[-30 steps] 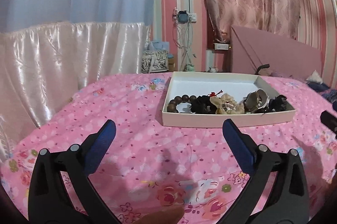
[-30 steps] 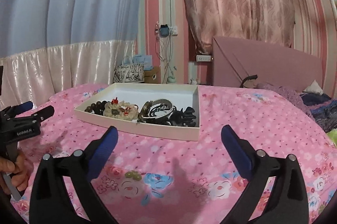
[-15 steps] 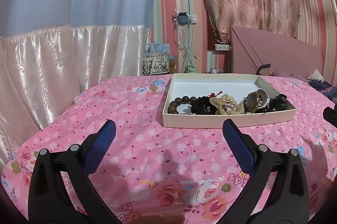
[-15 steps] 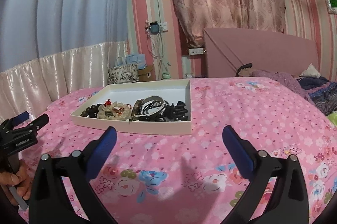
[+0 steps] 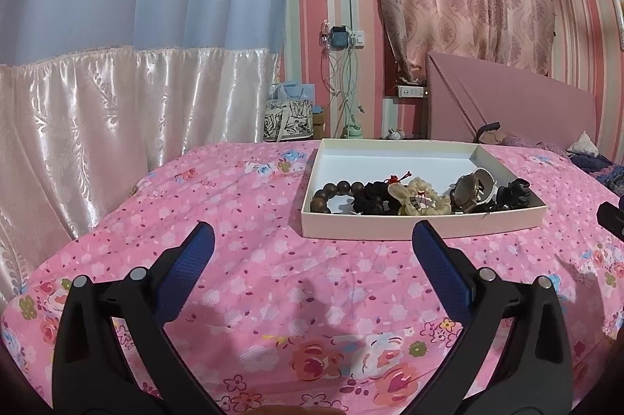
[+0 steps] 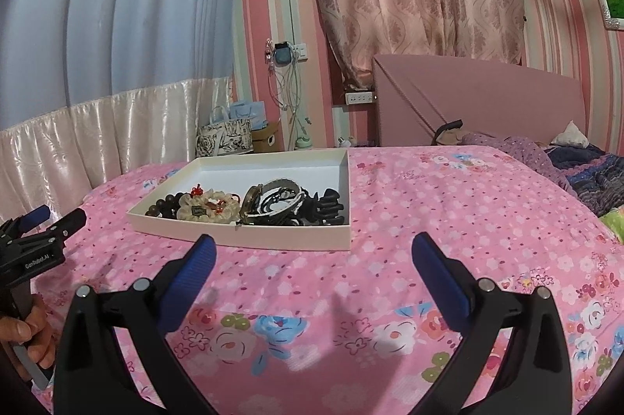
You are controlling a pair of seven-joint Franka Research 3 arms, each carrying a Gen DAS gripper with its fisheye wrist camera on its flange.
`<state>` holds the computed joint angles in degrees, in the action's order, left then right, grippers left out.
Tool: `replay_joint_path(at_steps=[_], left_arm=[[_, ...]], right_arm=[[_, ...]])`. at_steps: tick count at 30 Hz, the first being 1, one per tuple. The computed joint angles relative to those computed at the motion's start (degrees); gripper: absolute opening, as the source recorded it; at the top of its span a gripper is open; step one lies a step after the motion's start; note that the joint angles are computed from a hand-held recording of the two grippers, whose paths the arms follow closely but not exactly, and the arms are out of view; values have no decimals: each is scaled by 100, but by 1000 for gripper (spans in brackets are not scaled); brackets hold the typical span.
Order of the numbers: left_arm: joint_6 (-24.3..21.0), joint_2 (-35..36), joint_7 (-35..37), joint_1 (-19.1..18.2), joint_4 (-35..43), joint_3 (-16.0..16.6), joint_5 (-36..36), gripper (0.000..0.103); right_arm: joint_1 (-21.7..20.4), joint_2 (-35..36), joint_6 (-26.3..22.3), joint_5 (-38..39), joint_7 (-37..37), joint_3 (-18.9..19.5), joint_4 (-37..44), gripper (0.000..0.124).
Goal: Organize jewelry
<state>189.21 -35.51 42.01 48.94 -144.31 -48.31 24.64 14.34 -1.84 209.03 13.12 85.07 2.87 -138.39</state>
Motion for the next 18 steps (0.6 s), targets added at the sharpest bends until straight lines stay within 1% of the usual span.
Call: replay_joint_path(at_steps=[7,18], left_arm=[[-49,7,-19,-96,-16,70,-2,100],[-30,1,-28,-100,-26,85,29,100]], right_arm=[[-14,-11,18,-132,87,-24,-37,100],[-20,-23,30,-141,90,-21,-51,100]])
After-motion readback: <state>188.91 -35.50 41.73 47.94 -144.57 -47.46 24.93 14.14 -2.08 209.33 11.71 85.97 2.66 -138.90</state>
